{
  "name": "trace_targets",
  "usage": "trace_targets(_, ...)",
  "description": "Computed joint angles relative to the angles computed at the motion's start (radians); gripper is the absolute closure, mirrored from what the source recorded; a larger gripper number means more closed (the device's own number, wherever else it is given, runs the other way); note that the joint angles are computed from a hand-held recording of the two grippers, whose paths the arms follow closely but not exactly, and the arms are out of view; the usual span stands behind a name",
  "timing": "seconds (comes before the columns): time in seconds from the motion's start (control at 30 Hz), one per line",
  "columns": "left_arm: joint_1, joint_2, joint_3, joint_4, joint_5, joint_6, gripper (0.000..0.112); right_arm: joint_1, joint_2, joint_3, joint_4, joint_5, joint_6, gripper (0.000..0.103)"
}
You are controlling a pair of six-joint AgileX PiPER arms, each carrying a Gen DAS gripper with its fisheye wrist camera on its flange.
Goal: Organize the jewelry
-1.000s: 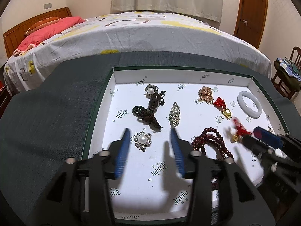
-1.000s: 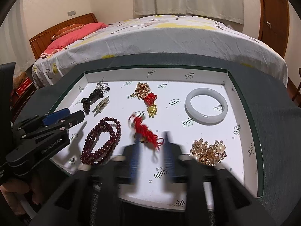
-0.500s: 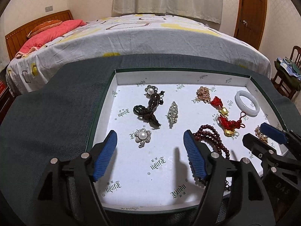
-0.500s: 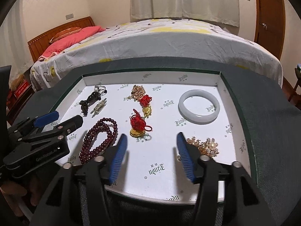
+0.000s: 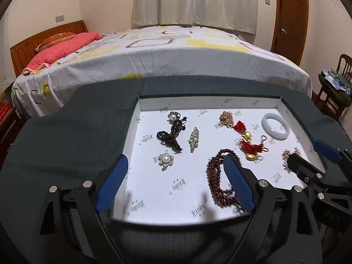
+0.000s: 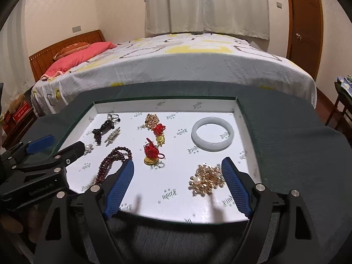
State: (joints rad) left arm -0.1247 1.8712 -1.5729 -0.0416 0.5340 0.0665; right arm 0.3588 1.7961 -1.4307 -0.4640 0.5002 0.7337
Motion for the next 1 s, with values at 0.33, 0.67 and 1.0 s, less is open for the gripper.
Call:
trace_targets(0.33,0.020,-0.363,0.284,-0.008,0.023,-0.037,0.023,0.101,-0.322,0.221,-0.118,0.094,0.142,0.024)
trace_targets(0.67,0.030,-0.690,0.420,0.037,0.096,-0.084,0.020,0.303,-0.568,0.301,-0.288,0.291,0.282,0.021)
trace_targets(1.0,0.029,-0.860,0.423,0.049,0.200,-0.086,0.018,0.517,-0.660,0.287,-0.447,0.494,0.411,0.021)
